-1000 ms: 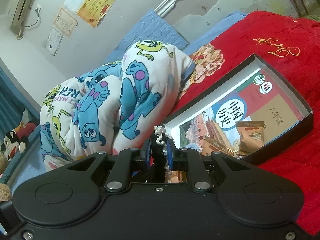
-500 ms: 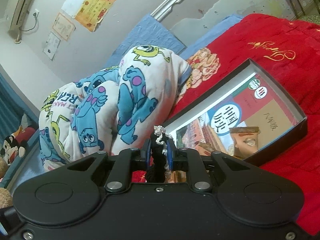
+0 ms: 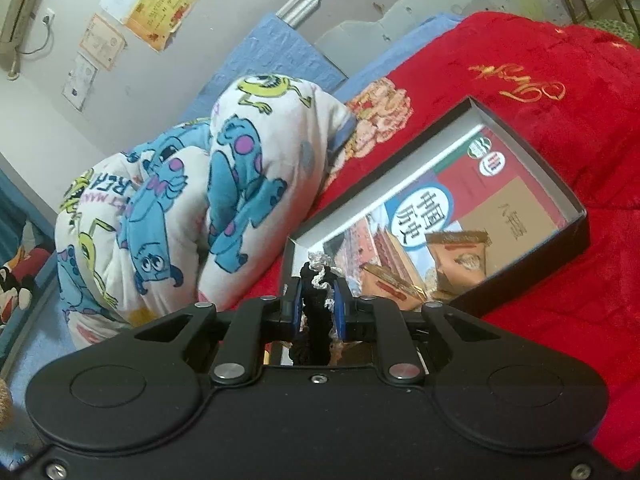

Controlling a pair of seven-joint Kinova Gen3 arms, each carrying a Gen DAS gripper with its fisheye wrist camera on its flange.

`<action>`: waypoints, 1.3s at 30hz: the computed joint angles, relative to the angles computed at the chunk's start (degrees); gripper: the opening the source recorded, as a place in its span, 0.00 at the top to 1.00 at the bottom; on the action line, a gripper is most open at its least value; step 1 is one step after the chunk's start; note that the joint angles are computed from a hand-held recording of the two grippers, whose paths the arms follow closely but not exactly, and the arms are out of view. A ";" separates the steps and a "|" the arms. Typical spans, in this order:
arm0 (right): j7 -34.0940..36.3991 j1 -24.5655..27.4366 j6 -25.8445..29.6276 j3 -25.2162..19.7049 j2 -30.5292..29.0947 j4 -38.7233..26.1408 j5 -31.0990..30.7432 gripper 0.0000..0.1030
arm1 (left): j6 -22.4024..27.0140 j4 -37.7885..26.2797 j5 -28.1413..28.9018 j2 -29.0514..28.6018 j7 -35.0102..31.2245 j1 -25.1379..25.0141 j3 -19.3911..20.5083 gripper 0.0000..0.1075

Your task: Organize objects

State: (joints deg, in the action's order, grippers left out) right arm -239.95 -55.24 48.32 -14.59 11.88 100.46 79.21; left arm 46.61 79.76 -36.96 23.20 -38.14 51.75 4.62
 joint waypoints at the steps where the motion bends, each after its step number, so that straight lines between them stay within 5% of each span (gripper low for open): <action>1: 0.84 0.18 -0.25 -0.07 0.09 -0.24 -0.82 0.84 | 0.95 -0.69 1.00 0.62 -0.26 -0.35 0.32 0.34; 4: 1.69 0.05 -0.55 0.07 0.19 -0.47 -1.16 0.84 | 0.28 -0.38 1.99 0.69 1.71 -0.43 -0.27 0.37; 10: 0.82 0.00 -0.80 0.22 0.15 -0.19 -0.51 0.84 | -1.35 0.59 2.52 -0.23 6.06 -0.98 -0.79 0.71; 16: 0.58 -0.07 -0.56 0.26 0.19 -0.30 0.29 0.84 | -1.67 0.85 -1.18 -1.07 8.68 0.60 -1.85 0.84; 22: 0.81 0.26 -1.07 0.34 0.43 -0.61 0.57 0.84 | -9.00 6.26 -9.94 -4.61 18.74 1.97 -2.96 0.89; 39: -4.62 1.16 -0.84 0.13 -0.94 1.73 4.55 0.84 | -17.61 10.61 -14.43 -7.80 22.67 -1.12 -0.93 0.90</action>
State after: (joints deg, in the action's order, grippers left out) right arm -244.57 -54.07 47.49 -14.46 10.94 102.18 83.76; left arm 29.00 90.37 -51.38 15.41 -15.48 50.64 3.69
